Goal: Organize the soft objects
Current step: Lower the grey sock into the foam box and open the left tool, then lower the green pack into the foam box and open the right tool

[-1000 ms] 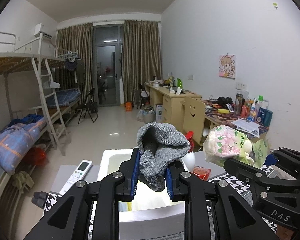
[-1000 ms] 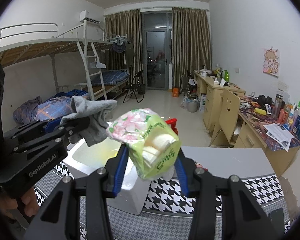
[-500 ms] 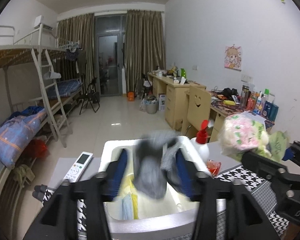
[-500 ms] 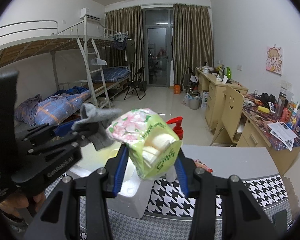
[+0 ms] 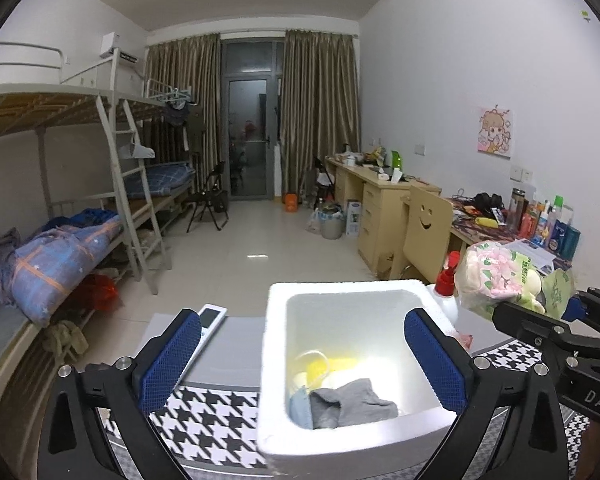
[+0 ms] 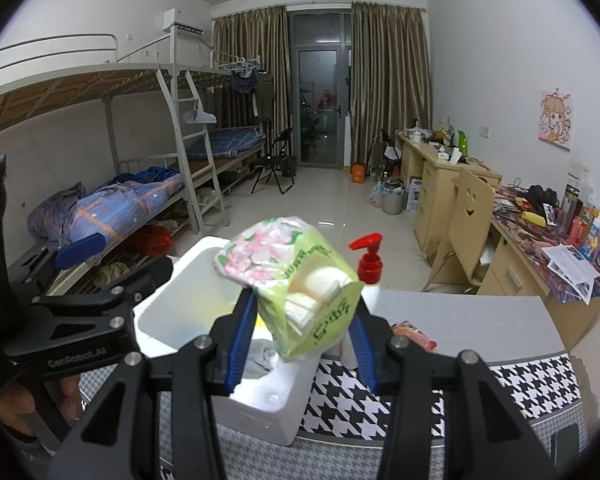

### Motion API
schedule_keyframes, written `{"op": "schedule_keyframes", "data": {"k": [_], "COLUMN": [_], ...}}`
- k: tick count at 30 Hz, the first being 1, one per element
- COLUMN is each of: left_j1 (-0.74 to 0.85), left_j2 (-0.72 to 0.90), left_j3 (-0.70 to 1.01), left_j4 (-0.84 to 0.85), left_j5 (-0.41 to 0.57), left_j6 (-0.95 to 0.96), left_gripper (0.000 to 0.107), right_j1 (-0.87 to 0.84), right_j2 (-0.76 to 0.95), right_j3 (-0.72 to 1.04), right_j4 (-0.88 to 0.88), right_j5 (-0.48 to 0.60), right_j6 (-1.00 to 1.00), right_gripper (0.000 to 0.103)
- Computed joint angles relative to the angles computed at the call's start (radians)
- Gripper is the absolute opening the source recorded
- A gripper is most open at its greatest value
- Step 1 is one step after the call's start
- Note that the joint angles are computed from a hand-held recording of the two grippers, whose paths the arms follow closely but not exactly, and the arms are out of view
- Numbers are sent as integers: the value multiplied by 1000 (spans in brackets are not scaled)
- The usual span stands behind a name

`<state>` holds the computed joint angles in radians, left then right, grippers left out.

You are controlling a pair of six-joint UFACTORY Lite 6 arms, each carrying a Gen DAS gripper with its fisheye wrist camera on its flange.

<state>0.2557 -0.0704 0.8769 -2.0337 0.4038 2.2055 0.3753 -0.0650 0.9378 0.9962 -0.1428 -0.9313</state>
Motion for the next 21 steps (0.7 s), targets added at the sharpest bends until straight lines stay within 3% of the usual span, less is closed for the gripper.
{"op": "schedule_keyframes", "data": {"k": [21], "left_j1": [170], "left_j2": [-98], "left_j3": [-82], "left_j4": [109], "left_j5": [103], "left_j6": [-49], "left_gripper": [102], "right_j1": [65], "right_j2": [125], "right_j3": [121], "right_j4": [132], "right_j5": [0], "right_j6": [-120], "right_gripper": [50]}}
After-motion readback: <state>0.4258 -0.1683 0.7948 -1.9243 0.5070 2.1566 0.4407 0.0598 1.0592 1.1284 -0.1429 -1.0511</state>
